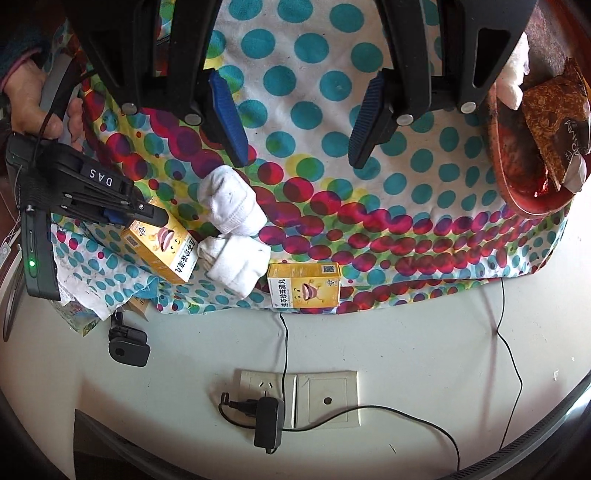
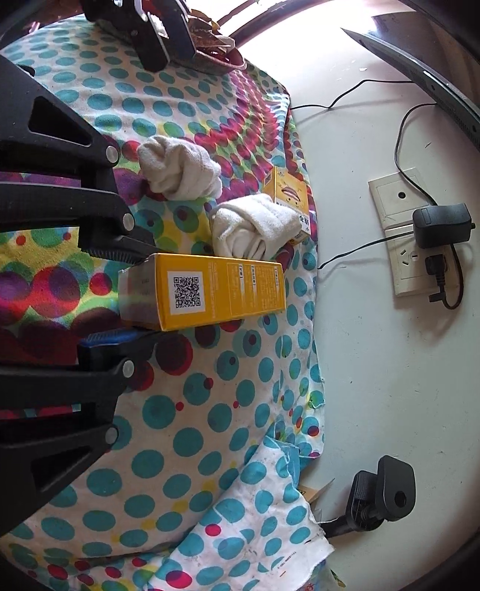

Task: Organize objects
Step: 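Grasp the yellow medicine box with right tool while left tool grasps a white sock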

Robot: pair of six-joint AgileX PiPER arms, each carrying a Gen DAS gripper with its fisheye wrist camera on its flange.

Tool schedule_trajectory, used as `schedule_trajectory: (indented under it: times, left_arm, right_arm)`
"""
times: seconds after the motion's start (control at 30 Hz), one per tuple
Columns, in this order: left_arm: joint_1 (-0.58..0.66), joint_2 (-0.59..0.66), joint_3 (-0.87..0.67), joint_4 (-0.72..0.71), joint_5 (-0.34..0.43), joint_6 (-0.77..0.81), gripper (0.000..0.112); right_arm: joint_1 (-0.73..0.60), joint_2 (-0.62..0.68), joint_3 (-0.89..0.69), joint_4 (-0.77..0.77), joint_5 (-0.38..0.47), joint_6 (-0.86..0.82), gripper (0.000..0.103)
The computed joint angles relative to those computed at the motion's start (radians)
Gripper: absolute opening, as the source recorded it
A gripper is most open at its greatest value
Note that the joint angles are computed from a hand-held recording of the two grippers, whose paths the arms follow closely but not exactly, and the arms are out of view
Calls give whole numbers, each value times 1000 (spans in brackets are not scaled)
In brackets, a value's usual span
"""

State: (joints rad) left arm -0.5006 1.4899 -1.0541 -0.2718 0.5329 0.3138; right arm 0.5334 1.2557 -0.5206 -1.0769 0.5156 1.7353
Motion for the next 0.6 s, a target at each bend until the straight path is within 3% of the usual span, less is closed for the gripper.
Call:
schedule_trajectory:
  times: [0.03, 0.33, 0.6]
  left_arm:
    - [-8, 9, -4, 6, 0, -14, 58]
    - [-75, 98, -65, -76, 16, -10, 58]
    - [-140, 221, -201, 96, 28, -220, 58]
  right_arm:
    - [24, 6, -3, -9, 26, 23, 29]
    - [60, -41, 44, -15, 6, 146, 28]
    - [33, -21, 26, 48, -15, 81, 28]
